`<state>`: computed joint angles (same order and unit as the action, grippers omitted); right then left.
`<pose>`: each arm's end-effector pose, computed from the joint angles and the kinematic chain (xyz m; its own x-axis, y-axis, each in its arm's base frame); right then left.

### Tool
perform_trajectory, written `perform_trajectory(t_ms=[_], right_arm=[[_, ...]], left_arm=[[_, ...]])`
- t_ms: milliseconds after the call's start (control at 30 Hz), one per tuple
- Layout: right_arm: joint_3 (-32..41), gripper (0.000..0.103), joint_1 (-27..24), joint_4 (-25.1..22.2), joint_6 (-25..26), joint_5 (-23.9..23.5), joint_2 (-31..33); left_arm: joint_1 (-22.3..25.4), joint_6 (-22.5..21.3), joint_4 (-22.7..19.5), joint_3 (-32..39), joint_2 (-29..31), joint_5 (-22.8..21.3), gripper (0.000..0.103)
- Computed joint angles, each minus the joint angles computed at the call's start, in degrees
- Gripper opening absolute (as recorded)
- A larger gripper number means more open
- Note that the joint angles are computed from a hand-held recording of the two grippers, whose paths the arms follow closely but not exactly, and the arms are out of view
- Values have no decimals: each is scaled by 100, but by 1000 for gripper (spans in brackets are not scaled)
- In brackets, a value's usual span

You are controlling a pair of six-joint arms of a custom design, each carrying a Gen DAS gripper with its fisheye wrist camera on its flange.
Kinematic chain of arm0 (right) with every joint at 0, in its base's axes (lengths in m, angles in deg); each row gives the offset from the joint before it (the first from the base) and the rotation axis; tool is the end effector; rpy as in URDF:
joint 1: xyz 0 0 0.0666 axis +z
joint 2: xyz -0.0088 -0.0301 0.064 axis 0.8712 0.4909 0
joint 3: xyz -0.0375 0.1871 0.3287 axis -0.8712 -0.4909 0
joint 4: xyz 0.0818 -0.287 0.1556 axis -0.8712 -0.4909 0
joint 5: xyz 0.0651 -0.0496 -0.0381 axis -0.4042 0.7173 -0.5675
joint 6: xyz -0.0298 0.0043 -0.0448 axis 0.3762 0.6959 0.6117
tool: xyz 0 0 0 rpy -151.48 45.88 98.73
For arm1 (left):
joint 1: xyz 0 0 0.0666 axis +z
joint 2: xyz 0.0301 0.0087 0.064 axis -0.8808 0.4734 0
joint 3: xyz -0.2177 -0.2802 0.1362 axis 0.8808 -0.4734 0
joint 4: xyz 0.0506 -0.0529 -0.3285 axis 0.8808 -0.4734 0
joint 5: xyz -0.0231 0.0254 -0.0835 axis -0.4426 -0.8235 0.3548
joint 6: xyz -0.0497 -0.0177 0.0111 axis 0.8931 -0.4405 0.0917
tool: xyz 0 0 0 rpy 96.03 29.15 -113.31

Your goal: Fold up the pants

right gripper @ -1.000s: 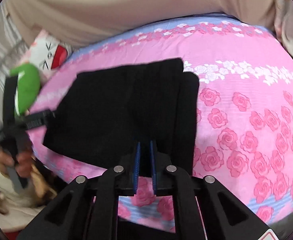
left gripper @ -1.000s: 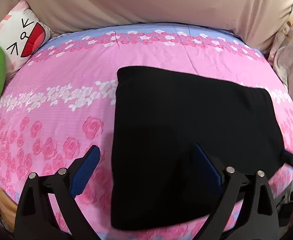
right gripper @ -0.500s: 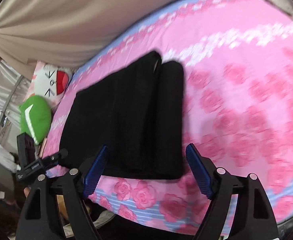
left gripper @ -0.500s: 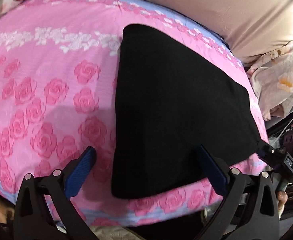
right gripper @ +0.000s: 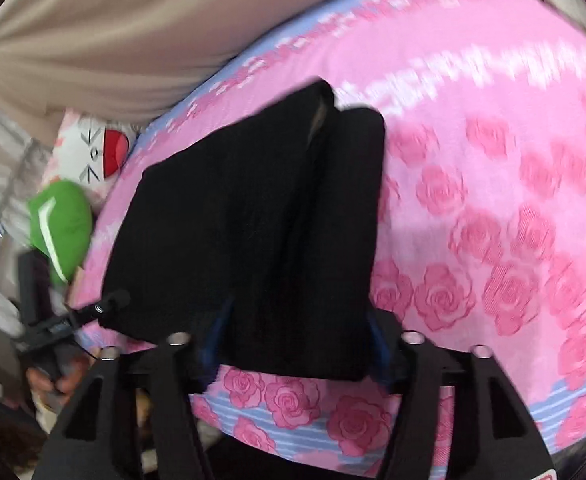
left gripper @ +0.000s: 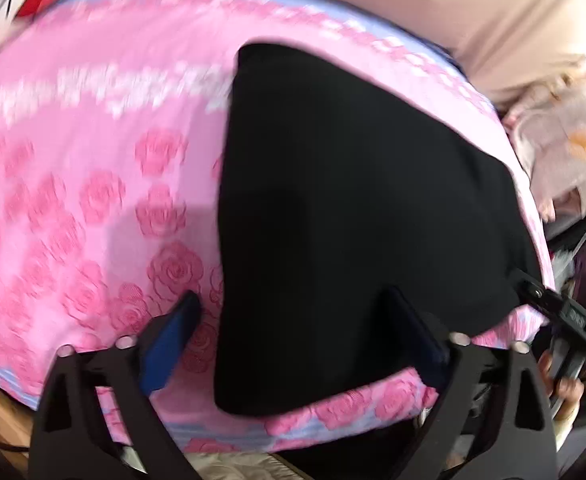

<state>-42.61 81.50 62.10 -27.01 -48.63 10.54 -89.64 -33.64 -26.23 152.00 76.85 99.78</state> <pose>0.2579 0.1023 0.2685 -0.7776 0.4721 -0.4152 0.1941 0.8084 0.5557 0.3820 -0.2136 0.3006 -0.9069 0.1700 -0.3855 0.3170 0.8779 -0.3588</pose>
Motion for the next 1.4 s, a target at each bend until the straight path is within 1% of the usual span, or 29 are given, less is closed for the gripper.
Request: perform_trajectory(t_ms=[33,100,133,200,233,267,300,333,367,400,467,500,567,667,800,933,1133,1233,1400], right_arm=[[-47,62,-48,104,-25,-107,4],[-75,71,-71,246,-19,-213,49],[-74,72,-71,303,0,-251,77],[24,76,11,337,75,-175,217],[63,76,55,361,92,-95,278],[115,75,100,368,109,10,348],[156,69,136,372,127,110,394],[182,63,157,391,127,178,431],[208,52,170,406,114,256,449],[216,46,170,437,96,265,411],[260,41,239,343,124,435,306],[314,40,312,246,158,557,267],[430,40,458,28,218,771,180],[509,40,541,-148,255,854,0],[564,40,683,-419,236,993,-239],[538,40,875,-532,174,1117,-424],[597,40,1279,-690,153,1465,-635],[658,40,1431,-804,187,1645,-792],[904,40,1683,-983,291,2054,-1042]], left_arm=[[-6,2,45,25,11,32,98],[-29,27,82,114,105,-5,98],[-58,46,142,168,165,-63,98],[-110,29,207,262,258,-119,98],[-141,0,216,334,319,-113,97],[-160,-20,234,373,348,-71,88],[-190,-30,227,422,377,-48,78],[-206,15,207,479,399,-69,72],[-197,41,201,522,405,-44,59],[-217,91,222,549,382,-128,40],[-204,131,230,569,253,-111,33],[-219,130,204,591,218,-140,32],[-317,23,136,585,84,-395,30],[-485,-71,38,574,-108,-655,30],[-576,-234,-40,497,-391,-697,29],[-696,-308,-105,404,-628,-871,30],[-799,-359,-166,283,-931,-1064,29],[-814,-378,-147,263,-1082,-1066,29],[-872,-502,-70,396,-1350,-1166,30]])
